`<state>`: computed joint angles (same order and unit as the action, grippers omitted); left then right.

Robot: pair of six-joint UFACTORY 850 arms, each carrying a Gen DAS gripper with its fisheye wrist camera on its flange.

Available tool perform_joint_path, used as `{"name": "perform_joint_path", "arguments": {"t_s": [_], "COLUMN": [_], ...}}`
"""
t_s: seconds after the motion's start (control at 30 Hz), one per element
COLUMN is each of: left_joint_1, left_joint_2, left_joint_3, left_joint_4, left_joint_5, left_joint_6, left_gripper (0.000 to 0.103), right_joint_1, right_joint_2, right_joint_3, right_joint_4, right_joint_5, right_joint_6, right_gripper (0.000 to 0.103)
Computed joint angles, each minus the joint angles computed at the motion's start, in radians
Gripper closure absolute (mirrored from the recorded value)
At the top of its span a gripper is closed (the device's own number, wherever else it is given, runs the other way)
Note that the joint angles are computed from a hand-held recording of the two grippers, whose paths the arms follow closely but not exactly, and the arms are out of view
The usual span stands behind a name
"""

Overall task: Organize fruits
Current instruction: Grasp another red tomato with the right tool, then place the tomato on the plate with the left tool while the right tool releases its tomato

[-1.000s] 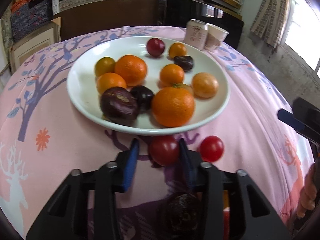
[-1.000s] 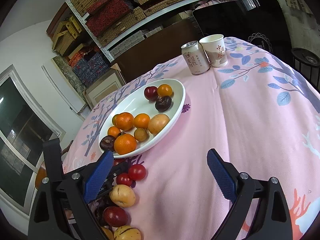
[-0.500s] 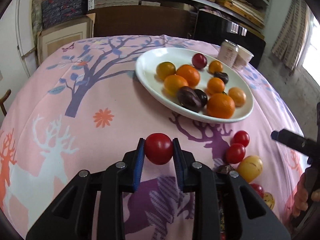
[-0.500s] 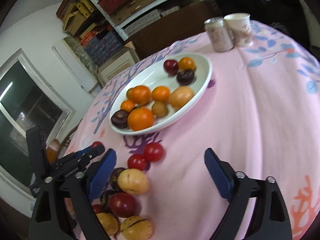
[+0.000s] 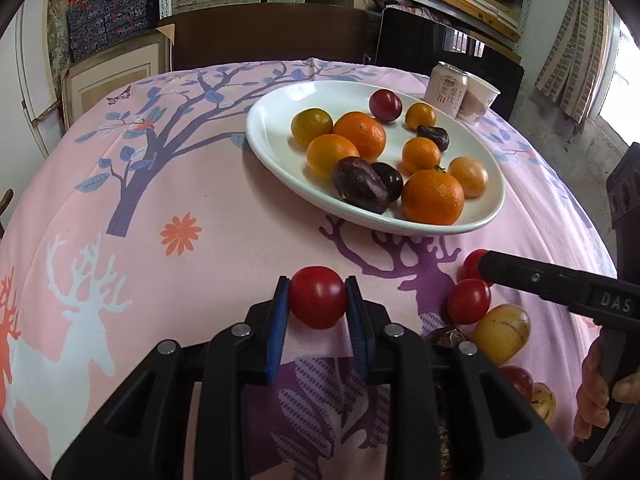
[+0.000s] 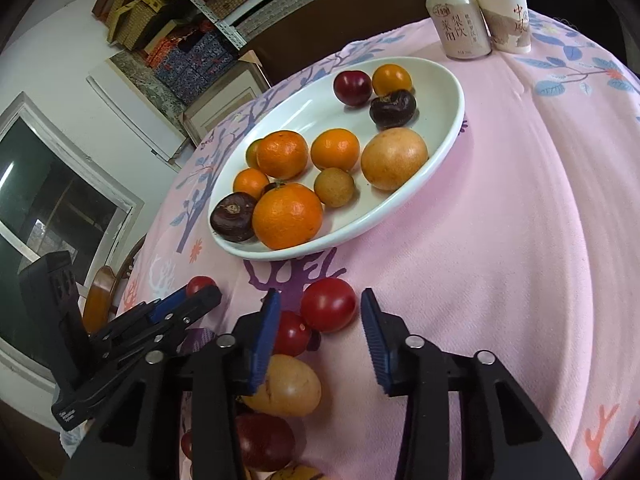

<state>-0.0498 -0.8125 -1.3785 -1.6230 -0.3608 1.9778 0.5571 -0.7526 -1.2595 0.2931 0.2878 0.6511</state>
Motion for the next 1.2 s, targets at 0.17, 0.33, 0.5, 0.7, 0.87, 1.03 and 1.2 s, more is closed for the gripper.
{"name": "perform_joint_path", "arguments": {"t_s": [0.17, 0.33, 0.5, 0.7, 0.87, 1.03, 1.2], "left_joint_1": [-0.009, -0.009, -0.010, -0.007, 0.011, -0.009, -0.039], "left_joint_2": [-0.003, -0.001, 0.007, 0.014, 0.056, 0.041, -0.044], "left_joint_3": [0.006, 0.017, 0.034, 0.044, 0.058, -0.039, -0.202], "left_joint_4": [-0.023, -0.085, -0.151, -0.162, -0.203, -0.128, 0.028], "left_joint_5": [0.019, 0.014, 0.019, 0.015, -0.041, -0.005, 0.028], "left_joint_6": [0.037, 0.104, 0.172, 0.175, 0.182, 0.069, -0.140], "left_gripper": [0.076, 0.076, 0.076, 0.076, 0.076, 0.076, 0.076], "right_joint_1": [0.002, 0.007, 0.005, 0.001, 0.017, -0.017, -0.068], "right_joint_2": [-0.003, 0.036, 0.066, 0.056, 0.147, 0.184, 0.117], "right_joint_3": [0.003, 0.062, 0.113, 0.104, 0.207, 0.192, 0.062], "right_joint_4": [0.012, 0.013, 0.035, 0.019, 0.091, 0.106, 0.107], "right_joint_5": [0.014, 0.075, 0.108, 0.082, 0.226, 0.216, 0.136], "right_joint_6": [-0.021, -0.030, -0.042, -0.027, -0.069, -0.112, -0.156], "right_gripper": [0.074, 0.074, 0.074, 0.074, 0.074, 0.074, 0.074]}}
